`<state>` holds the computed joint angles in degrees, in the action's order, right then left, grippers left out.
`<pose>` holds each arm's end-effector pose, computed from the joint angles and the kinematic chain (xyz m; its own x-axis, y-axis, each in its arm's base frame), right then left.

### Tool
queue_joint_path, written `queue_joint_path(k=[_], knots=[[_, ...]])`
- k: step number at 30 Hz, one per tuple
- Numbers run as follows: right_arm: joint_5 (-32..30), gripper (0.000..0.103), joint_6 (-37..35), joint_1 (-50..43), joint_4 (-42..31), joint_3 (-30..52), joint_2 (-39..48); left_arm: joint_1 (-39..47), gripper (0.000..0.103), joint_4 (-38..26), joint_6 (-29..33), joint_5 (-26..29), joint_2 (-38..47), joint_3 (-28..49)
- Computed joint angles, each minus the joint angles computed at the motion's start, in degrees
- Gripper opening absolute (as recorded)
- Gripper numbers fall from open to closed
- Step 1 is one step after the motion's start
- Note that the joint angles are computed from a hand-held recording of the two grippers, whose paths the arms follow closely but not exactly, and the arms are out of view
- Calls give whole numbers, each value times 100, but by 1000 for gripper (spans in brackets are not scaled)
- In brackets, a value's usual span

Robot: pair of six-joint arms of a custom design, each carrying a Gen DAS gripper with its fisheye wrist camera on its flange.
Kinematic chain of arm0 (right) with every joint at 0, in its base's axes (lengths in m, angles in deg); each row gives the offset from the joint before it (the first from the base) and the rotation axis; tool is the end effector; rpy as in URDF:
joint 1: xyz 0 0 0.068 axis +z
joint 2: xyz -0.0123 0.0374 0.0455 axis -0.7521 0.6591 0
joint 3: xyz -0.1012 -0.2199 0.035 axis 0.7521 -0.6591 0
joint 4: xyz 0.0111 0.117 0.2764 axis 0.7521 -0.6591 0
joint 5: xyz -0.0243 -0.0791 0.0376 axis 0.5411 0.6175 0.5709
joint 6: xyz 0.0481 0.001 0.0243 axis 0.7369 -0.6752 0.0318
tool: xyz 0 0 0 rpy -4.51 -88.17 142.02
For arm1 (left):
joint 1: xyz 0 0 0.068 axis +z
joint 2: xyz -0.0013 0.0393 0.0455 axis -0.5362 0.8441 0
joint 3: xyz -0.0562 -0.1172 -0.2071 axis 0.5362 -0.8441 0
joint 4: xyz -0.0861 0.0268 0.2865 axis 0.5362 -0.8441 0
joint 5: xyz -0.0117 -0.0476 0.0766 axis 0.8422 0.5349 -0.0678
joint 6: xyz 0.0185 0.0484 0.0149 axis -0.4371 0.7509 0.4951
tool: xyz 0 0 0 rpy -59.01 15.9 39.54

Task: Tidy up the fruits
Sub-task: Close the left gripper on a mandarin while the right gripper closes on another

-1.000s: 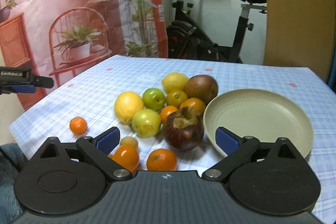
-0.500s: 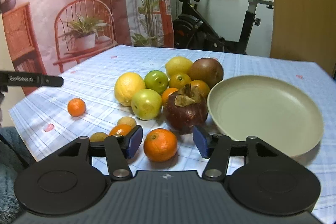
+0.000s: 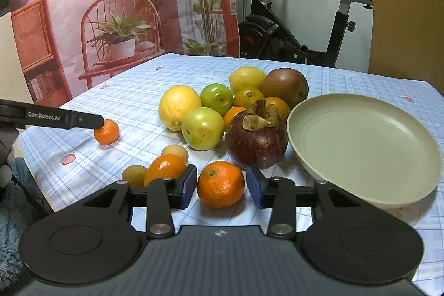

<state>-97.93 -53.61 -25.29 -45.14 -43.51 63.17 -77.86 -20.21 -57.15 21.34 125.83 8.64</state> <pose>0.2552 0.1177 0.1163 -0.4322 -0.1559 -0.8882 -0.5235 0.8453 0.1064 0.1996 -0.1708 0.1657 -0.5899 -0.1610 -0.7913 -0.1720 0.9825 -0.0716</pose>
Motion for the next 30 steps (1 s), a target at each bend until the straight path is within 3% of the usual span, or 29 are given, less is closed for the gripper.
queue_joint_path(k=[7,12,16,30], knots=[[-30,42,-7,-9,-8,46,93,165,59,461,346,318,290,43],[-19,42,1,4,10,38,112,275,58,460,401,538,555,138],[-15,42,4,13,-26,44,106,340,38,555,383,594,501,64],[-21,42,8,10,-45,42,89,65,38,518,384,254,447,56]])
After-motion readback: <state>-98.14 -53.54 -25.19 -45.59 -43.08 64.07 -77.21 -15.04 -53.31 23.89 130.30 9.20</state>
